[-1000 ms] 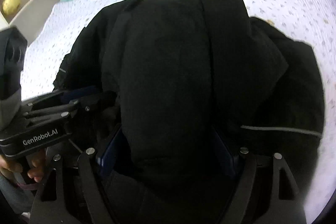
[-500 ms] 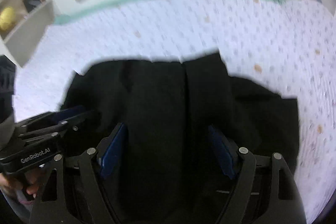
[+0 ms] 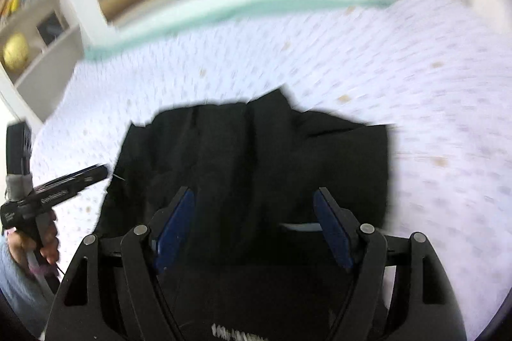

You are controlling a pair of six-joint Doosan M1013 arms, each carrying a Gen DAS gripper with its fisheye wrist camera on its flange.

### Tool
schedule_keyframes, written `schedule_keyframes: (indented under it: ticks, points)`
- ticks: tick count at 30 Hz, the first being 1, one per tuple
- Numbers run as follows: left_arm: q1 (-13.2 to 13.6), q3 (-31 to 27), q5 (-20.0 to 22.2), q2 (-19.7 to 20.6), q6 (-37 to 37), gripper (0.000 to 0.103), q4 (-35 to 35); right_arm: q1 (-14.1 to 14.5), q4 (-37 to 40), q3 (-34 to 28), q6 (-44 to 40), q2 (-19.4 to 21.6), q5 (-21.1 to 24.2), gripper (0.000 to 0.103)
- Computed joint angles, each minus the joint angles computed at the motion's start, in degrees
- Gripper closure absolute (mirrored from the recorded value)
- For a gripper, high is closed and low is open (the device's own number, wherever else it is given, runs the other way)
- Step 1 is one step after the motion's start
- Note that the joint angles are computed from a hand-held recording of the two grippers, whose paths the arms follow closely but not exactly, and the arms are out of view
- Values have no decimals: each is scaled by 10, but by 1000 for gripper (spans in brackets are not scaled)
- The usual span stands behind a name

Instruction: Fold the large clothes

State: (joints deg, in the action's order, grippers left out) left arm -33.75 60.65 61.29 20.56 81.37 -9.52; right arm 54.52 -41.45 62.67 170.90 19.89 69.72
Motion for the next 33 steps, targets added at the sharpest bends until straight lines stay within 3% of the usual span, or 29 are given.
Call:
schedule_keyframes:
  ticks: [3, 10, 13, 16, 18, 21, 26, 31, 33]
  points:
    - [20, 46, -13, -62, -1, 60, 22, 56, -80, 19, 68, -34, 81, 24]
    - [45, 137, 4, -169, -23, 60, 93, 193, -228, -8, 136, -57, 376, 18]
    - [53, 170, 26, -198, -35, 59, 103, 241, -281, -38, 111, -43, 501, 17]
    - [62, 199, 51, -218, -59, 59, 104, 277, -366, -79, 29, -19, 602, 10]
    - [64, 217, 65, -228, -72, 59, 106, 295, -419, -96, -18, -7, 632, 6]
    - [66, 247, 74, -239, -85, 59, 102, 316, -411, -81, 17, -16, 601, 0]
    - [71, 294, 95, -244, -98, 59, 74, 293, -183, 13, 160, -63, 445, 0]
    - [87, 346, 104, -255, -90, 59, 27, 228, 25, 158, 275, -110, 157, 0]
    - [98, 364, 102, -262, -92, 59, 0, 208, 88, 188, 280, -111, 93, 0]
